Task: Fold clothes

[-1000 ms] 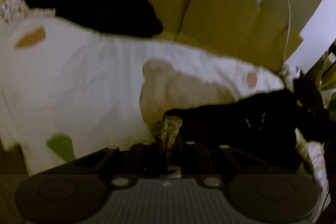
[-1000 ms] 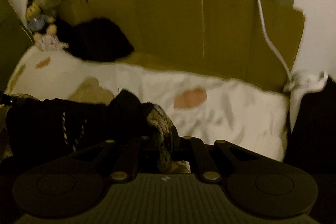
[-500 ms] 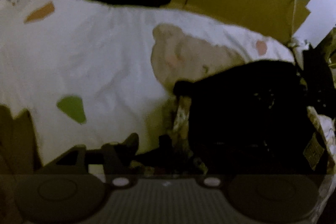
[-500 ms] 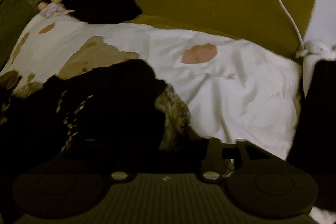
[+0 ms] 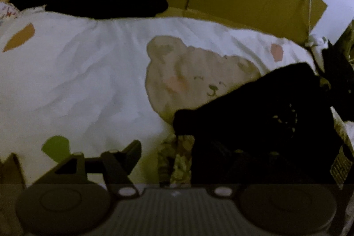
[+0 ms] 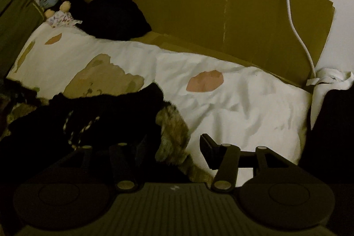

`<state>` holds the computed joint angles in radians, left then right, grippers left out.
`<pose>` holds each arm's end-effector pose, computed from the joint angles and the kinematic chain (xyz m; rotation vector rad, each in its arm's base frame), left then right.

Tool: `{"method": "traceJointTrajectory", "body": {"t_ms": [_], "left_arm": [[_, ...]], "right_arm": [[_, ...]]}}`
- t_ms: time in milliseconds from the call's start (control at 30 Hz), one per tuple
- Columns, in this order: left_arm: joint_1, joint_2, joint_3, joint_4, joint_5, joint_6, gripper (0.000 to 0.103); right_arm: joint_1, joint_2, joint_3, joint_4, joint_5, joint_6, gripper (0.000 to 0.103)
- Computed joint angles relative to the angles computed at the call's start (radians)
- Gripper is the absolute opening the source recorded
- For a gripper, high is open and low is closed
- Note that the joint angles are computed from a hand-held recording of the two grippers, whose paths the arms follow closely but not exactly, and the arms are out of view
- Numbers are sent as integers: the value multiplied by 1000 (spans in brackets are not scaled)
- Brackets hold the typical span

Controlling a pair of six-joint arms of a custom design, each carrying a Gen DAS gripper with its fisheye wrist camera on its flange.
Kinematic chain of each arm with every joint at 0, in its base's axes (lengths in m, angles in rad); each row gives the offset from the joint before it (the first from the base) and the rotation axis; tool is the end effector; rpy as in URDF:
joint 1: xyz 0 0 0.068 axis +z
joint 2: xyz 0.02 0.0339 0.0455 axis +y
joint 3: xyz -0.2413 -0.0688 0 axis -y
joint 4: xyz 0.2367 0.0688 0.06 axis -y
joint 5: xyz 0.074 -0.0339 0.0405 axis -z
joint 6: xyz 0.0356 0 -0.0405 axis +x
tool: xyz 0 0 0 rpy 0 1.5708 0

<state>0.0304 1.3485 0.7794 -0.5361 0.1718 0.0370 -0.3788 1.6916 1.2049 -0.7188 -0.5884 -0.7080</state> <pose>0.2476 0.0014 0.1744 0.0632 2.6634 -0.2080 0.3078 -0.1012 0.1986 -0.5483 2.4461 0.4101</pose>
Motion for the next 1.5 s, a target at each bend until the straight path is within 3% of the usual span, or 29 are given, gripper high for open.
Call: {"method": "traceJointTrajectory", "body": {"t_ms": [367, 433, 467, 500, 567, 667, 900, 1133, 1300, 1400, 1500], "left_arm": [[8, 74, -83, 129, 49, -50, 68], [2, 60, -103, 156, 46, -51, 51], [8, 59, -102, 154, 63, -47, 24], [22, 56, -98, 148, 99, -40, 13], [38, 22, -100, 145, 126, -37, 12], [56, -73, -118, 173, 108, -24, 11], [115, -110, -43, 221, 111, -34, 10], [109, -8, 51, 279, 63, 12, 10], [104, 81, 75, 380, 34, 18, 10], [112, 118, 56, 504, 32, 6, 10], [116, 179, 75, 529, 19, 23, 13]], "right_arm": [[136, 265, 197, 6, 68, 16, 57], [143, 284, 209, 1, 59, 23, 56], [145, 291, 212, 1, 56, 25, 50], [148, 295, 213, -1, 49, 25, 36], [148, 278, 199, -1, 30, 10, 20], [144, 229, 162, 24, 10, -5, 16], [154, 135, 141, 122, -24, 35, 14], [220, 172, 188, 243, 11, 128, 14], [257, 236, 230, 319, 44, 173, 13], [265, 251, 230, 378, 46, 203, 13], [275, 287, 234, 440, 62, 237, 13]]}}
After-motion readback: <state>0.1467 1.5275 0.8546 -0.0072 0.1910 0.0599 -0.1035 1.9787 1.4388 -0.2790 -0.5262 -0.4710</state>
